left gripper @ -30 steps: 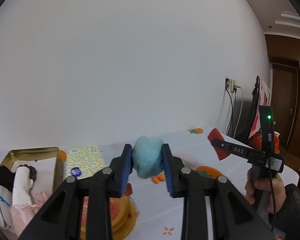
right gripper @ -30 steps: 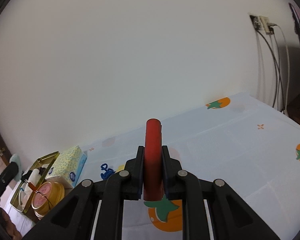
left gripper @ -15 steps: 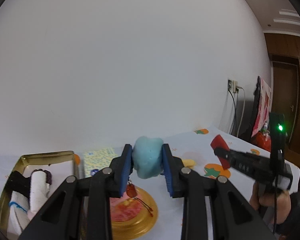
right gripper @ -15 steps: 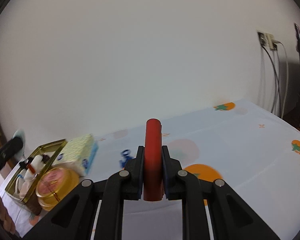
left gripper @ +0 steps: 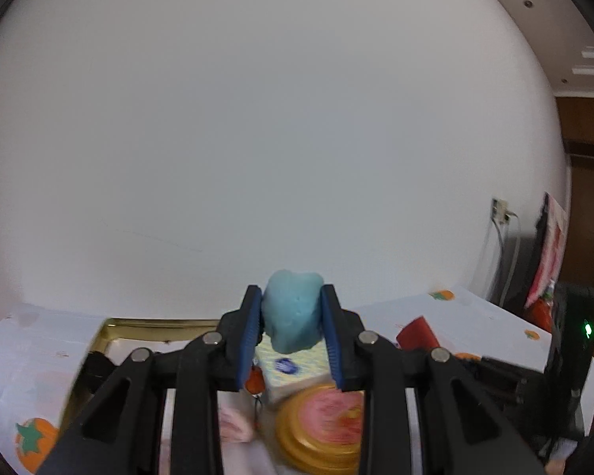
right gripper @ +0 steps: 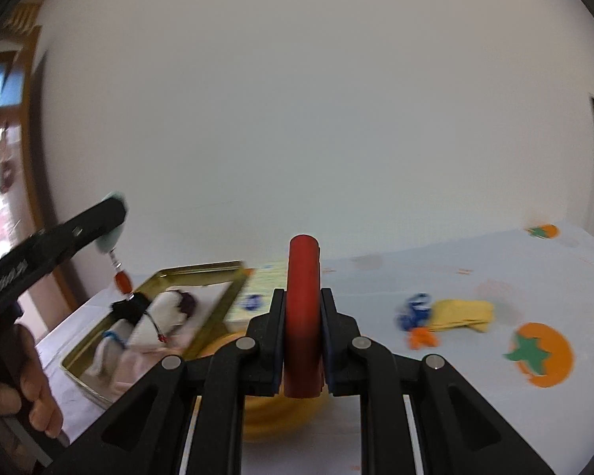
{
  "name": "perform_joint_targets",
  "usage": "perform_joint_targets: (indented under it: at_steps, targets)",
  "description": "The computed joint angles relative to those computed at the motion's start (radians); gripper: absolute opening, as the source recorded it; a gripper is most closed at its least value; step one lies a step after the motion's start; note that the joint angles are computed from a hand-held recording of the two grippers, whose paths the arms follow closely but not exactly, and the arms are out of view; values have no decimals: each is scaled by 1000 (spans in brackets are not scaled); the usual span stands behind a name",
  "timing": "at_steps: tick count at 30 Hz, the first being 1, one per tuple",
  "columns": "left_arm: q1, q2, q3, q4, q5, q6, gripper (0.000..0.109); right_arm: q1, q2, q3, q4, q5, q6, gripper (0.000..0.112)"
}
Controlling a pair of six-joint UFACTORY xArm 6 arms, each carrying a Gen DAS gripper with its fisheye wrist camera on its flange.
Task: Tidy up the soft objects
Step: 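Carry the teal ball and red item over the gold tray with both grippers, then open both grippers to drop the teal ball and red item into the tray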
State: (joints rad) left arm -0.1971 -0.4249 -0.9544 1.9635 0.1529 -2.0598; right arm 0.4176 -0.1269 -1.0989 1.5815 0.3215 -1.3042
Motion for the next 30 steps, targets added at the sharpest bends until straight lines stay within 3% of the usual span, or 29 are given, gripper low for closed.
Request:
perform_joint_targets:
  at_steps: [7, 12, 17, 21, 24, 30]
  targets:
    - [138, -50, 46, -80, -28, 52, 29, 141, 54, -91, -24, -52, 23, 17]
    - [226, -62, 73, -167, -49, 119, 29, 214, 124, -173, -109, -79, 113, 17]
    - [267, -32, 105, -448, -30, 370, 29, 264, 232, -280, -342, -106, 356, 17]
    - [267, 1, 133, -774, 5, 649, 29, 255, 316, -368, -598, -3, 632, 17]
    - [260, 25, 139, -945, 13, 773, 29, 246, 344, -398, -685, 29, 688, 17]
    - [229, 39, 125, -1049, 92, 866, 29, 225, 388, -456, -788, 97, 793, 17]
